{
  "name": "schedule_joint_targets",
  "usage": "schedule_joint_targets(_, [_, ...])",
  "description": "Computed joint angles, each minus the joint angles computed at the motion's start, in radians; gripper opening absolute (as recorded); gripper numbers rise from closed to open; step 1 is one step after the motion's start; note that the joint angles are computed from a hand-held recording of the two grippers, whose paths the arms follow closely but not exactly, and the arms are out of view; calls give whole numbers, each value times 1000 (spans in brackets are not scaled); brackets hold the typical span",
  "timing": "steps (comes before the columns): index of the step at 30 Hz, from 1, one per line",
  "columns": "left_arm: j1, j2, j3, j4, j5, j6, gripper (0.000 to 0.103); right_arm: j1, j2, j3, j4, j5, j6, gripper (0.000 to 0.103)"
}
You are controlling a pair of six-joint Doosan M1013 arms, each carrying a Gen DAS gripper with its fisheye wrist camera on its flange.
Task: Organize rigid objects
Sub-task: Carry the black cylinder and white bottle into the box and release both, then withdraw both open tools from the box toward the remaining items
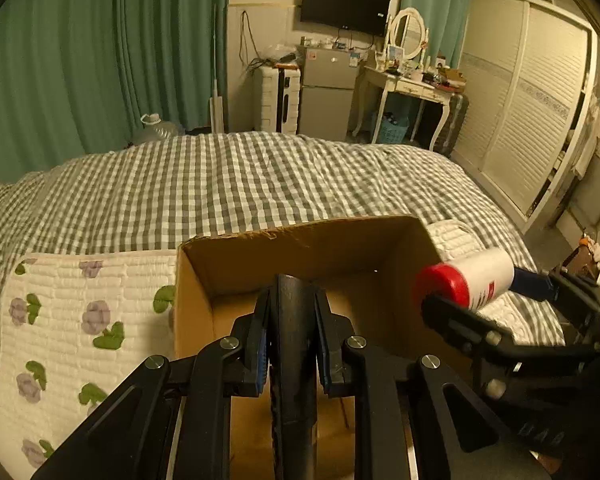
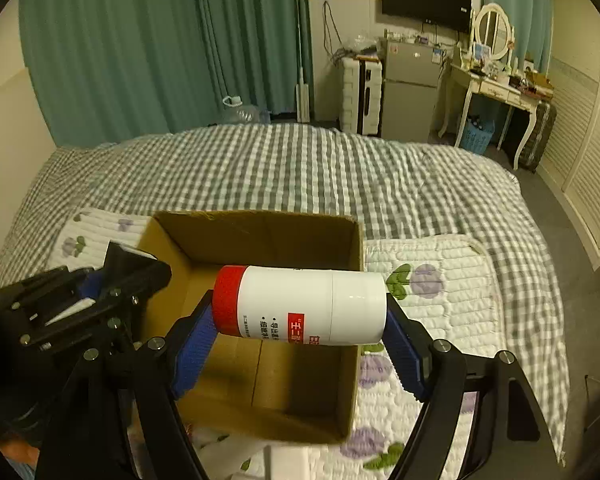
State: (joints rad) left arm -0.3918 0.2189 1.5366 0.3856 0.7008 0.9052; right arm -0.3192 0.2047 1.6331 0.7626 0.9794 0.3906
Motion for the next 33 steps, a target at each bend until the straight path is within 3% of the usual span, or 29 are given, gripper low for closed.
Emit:
schedule_joint_targets(7, [13,51,-63,36,30,20,19,21,38,-7,-1,-45,-1,77])
schedule_joint_targets(9, [23,60,-76,-13,36,58,20,22,44,-16,-7,-40,21,77])
schedule_joint_targets(15, [14,35,-68,19,34,48,26,4,23,-14,48,-41,-14,94])
schedule_joint_targets(18, [-1,11,-71,45,73,30,54,-8,-5,-11,46,-37,-17,94])
schedule_joint_targets(25, [-46,-96,-39,136,134,-36,64,-93,-108,9,100,16,-80,98])
schedule_joint_targets(33, [-116,-233,32,212,183,-121,65,-231,-232,53,188,103,-172,101])
